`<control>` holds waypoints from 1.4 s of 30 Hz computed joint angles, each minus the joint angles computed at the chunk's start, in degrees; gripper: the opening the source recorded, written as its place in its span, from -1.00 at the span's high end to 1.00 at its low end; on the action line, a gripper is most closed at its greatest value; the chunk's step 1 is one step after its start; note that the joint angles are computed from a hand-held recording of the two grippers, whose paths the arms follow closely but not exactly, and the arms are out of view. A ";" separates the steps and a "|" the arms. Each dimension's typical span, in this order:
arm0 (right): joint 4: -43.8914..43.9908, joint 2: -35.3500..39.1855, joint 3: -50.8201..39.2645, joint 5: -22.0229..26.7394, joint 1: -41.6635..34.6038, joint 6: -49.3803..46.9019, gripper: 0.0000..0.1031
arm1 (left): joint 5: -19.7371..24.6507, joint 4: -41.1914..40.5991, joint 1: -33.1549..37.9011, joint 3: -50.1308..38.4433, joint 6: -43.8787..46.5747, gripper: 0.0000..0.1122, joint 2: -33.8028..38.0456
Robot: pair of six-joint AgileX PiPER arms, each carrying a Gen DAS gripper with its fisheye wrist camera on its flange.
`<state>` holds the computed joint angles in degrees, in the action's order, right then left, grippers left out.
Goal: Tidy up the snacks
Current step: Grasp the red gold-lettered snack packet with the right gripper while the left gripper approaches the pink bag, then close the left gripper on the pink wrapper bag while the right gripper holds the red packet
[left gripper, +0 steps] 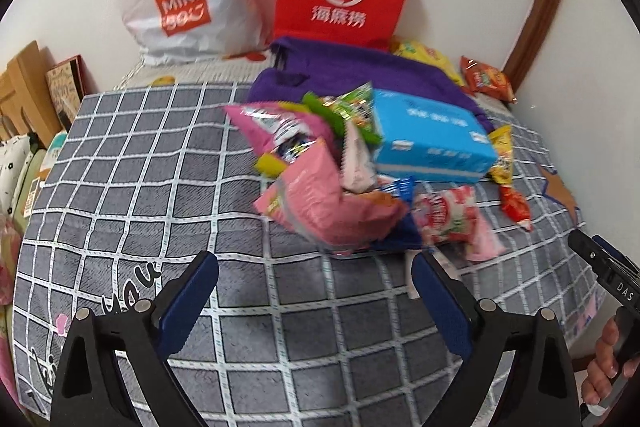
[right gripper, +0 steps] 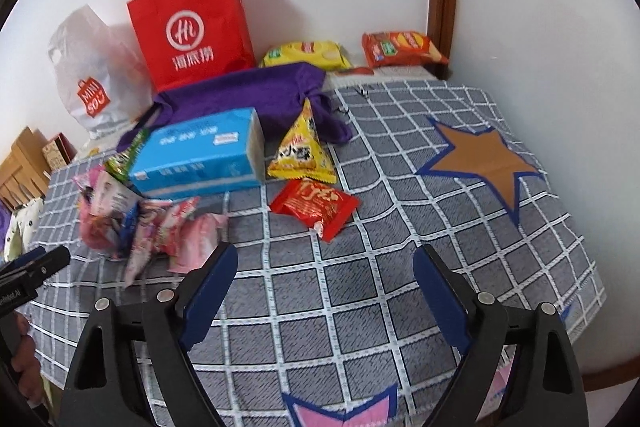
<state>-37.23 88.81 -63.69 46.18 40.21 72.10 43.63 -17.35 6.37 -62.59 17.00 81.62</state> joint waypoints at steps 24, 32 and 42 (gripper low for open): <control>-1.54 20.16 -11.08 -7.81 -10.29 -15.68 -0.51 | -3.91 -2.59 1.11 -3.09 5.88 -0.68 9.41; 6.25 20.13 -10.82 -15.01 -12.49 -25.31 -0.17 | 1.00 -11.35 4.71 -3.37 12.82 -0.62 9.08; 4.60 15.41 -4.68 -16.82 -10.40 -20.29 0.12 | -1.27 -9.75 0.23 -5.78 11.45 -0.62 11.83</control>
<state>-32.63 104.22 -68.37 29.36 29.82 51.81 42.35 -27.09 6.60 -68.37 28.45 93.45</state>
